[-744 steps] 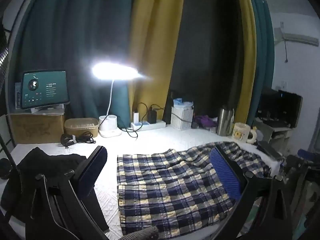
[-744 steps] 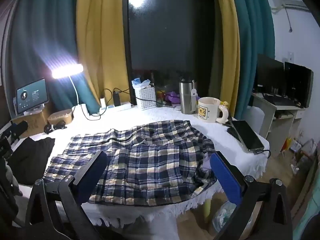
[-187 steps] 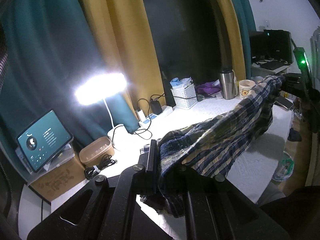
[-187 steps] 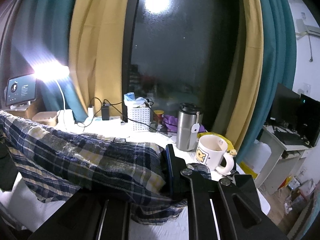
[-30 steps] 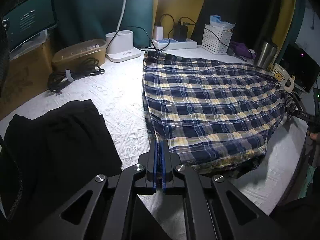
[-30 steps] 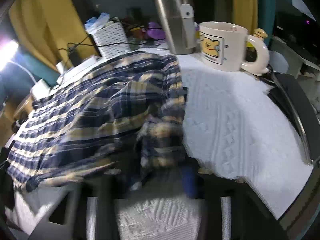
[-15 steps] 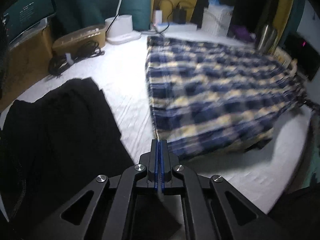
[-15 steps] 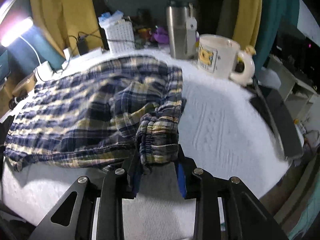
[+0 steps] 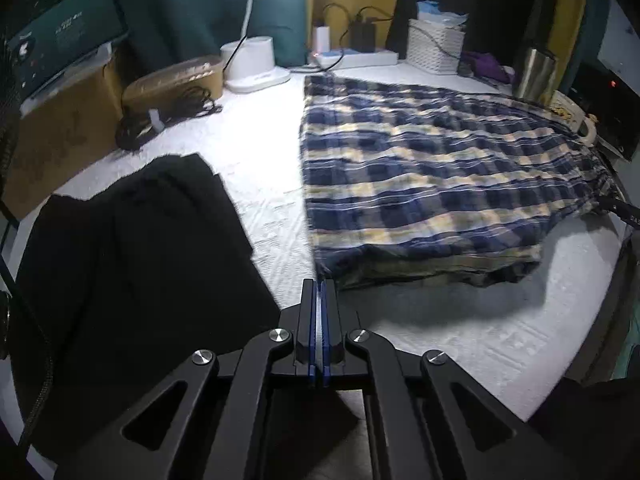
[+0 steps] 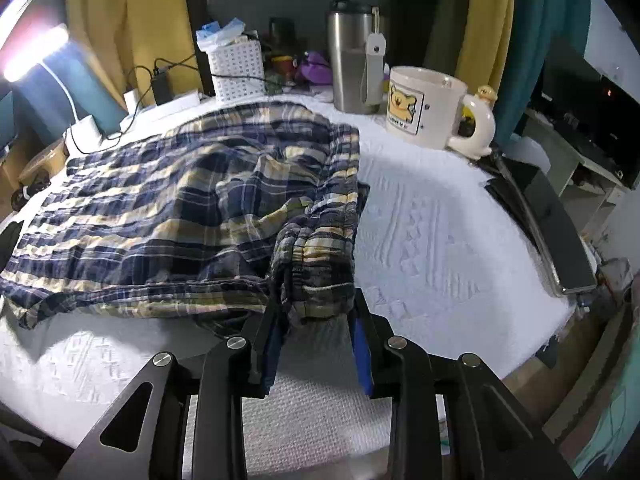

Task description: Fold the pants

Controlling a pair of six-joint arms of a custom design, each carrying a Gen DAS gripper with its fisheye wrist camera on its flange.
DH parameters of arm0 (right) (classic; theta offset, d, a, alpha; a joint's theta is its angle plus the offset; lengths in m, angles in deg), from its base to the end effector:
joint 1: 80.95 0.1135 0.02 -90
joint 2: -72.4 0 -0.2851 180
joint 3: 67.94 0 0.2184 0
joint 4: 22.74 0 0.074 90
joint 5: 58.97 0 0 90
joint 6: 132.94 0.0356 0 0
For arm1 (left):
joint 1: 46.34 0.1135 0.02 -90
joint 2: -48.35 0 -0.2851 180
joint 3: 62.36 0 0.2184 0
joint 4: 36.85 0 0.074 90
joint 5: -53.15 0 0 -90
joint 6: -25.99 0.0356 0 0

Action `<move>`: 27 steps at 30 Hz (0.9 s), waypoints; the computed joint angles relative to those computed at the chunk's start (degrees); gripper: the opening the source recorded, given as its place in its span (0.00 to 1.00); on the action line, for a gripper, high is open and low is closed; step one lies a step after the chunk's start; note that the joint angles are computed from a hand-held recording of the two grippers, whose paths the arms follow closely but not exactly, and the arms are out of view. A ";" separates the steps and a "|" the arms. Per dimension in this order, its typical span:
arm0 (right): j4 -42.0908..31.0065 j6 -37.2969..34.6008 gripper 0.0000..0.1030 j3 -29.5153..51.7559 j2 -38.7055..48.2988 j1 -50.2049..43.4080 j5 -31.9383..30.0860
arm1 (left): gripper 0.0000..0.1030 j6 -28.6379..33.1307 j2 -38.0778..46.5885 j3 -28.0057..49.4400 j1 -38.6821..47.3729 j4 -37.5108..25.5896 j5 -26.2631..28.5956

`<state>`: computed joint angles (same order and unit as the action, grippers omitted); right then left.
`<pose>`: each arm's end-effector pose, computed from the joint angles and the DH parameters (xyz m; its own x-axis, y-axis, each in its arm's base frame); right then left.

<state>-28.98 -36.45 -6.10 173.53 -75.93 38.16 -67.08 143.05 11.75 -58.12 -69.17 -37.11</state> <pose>0.3198 0.0237 0.1769 -0.7063 0.0505 -0.7061 0.0801 0.9967 -0.0088 0.3073 -0.0639 0.2334 -0.7906 0.1102 -0.6024 0.1594 0.9868 -0.0287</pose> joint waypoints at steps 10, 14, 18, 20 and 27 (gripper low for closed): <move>0.82 0.37 0.34 -3.92 -4.52 0.46 1.03 | 0.25 -2.94 -4.09 -0.45 -3.62 0.66 0.55; 1.36 0.64 0.65 -5.11 -5.84 0.30 1.30 | 0.25 -3.59 -4.64 -0.13 -5.70 1.47 0.86; 2.21 0.82 0.68 -6.08 -6.98 -0.07 0.49 | 0.31 -3.80 -2.61 2.38 -9.02 1.75 2.08; 2.33 0.86 0.68 -6.35 -7.30 -0.29 0.14 | 0.35 -3.63 -1.28 3.98 -11.06 2.36 2.80; 2.87 1.31 0.68 -6.88 -7.68 -1.19 -1.20 | 0.56 -1.64 3.43 9.00 -16.01 3.23 4.69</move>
<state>-26.10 -35.13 -12.98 165.85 -77.11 36.97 -68.73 146.48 20.75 -74.13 -65.94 -32.42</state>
